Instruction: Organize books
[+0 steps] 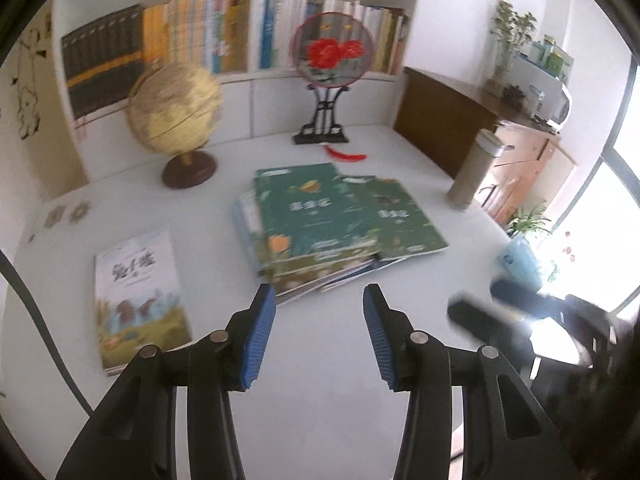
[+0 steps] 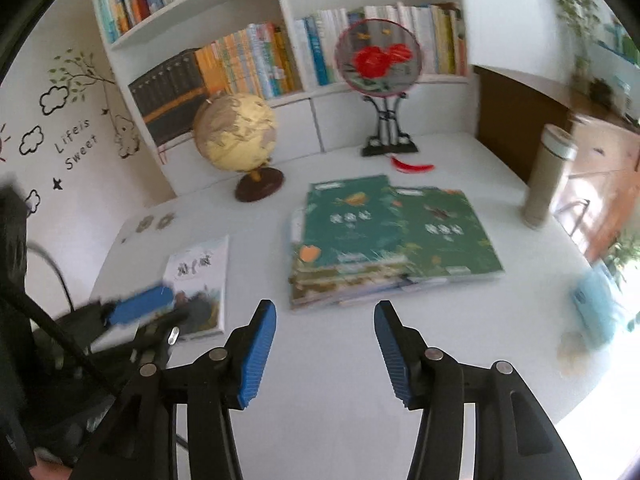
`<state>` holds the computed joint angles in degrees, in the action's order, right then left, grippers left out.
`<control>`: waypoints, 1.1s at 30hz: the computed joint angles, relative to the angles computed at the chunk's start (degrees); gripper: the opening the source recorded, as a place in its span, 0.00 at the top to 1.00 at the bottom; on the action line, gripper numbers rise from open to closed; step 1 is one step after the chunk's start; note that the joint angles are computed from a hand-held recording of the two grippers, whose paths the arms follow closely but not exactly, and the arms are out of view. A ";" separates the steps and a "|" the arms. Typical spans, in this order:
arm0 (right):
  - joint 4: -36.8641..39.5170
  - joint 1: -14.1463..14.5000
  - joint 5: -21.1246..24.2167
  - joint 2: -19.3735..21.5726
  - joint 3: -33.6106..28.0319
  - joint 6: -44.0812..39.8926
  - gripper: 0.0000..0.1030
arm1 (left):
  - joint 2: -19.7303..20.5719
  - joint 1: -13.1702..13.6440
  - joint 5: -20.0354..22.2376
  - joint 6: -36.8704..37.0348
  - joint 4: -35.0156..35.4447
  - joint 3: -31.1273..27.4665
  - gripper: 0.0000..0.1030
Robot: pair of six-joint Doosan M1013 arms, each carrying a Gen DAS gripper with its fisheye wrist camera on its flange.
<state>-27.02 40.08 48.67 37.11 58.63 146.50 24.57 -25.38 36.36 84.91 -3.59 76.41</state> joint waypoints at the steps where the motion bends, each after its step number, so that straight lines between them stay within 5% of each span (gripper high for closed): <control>1: -2.16 0.41 0.82 -0.65 1.20 1.22 0.52 | 0.32 -0.49 0.17 -0.76 0.53 -0.59 0.58; 11: -8.23 1.22 4.94 -4.64 8.39 3.82 0.48 | 3.86 -3.33 4.38 -6.61 4.23 -5.86 0.58; 16: -3.58 -0.94 2.95 -4.36 9.43 2.22 0.48 | 7.17 -3.07 6.34 -5.34 2.67 -9.36 0.55; 26: 2.30 -5.98 5.21 1.34 1.15 -5.95 0.48 | 15.07 -0.74 11.61 -5.24 1.14 -20.53 0.55; 33: 2.66 -7.03 3.71 1.99 0.60 -6.31 0.48 | 18.85 -0.48 13.27 -5.69 1.86 -26.59 0.55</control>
